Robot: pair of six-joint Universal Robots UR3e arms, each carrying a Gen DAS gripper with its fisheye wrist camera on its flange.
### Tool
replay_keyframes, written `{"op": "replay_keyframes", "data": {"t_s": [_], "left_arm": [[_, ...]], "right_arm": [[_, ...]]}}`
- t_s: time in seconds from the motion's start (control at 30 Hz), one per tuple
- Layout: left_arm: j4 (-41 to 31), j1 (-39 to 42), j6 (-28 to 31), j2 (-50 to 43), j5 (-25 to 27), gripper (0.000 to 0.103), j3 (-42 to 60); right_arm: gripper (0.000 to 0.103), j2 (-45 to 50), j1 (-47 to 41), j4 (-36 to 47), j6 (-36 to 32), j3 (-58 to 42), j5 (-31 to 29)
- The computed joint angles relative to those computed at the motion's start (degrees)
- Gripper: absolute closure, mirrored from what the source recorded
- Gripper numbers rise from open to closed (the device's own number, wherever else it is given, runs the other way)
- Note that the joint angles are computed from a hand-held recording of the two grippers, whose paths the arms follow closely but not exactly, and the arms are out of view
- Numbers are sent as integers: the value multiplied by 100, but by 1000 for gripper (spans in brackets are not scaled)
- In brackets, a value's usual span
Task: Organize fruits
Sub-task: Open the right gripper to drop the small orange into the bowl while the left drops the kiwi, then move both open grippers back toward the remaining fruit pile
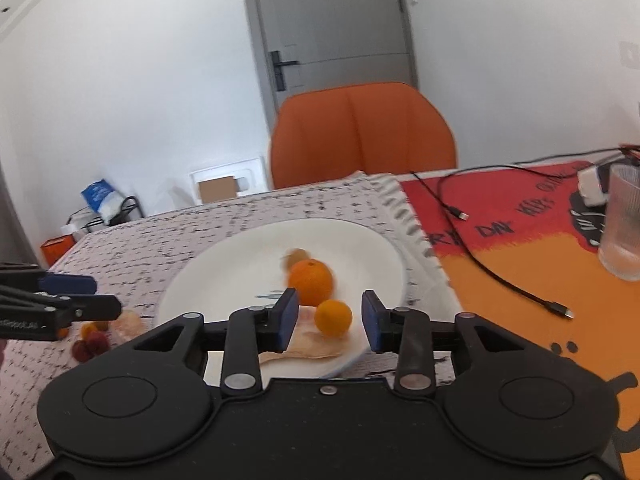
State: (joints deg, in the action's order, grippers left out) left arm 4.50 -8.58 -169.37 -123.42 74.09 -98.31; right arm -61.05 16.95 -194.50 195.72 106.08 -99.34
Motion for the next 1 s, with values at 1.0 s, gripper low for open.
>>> {"op": "replay_keyframes", "data": {"t_s": [1.0], "left_arm": [[1070, 1328, 178, 1091, -383, 23, -2167]], "right_arm": [[28, 663, 1079, 784, 16, -1345, 76]]}}
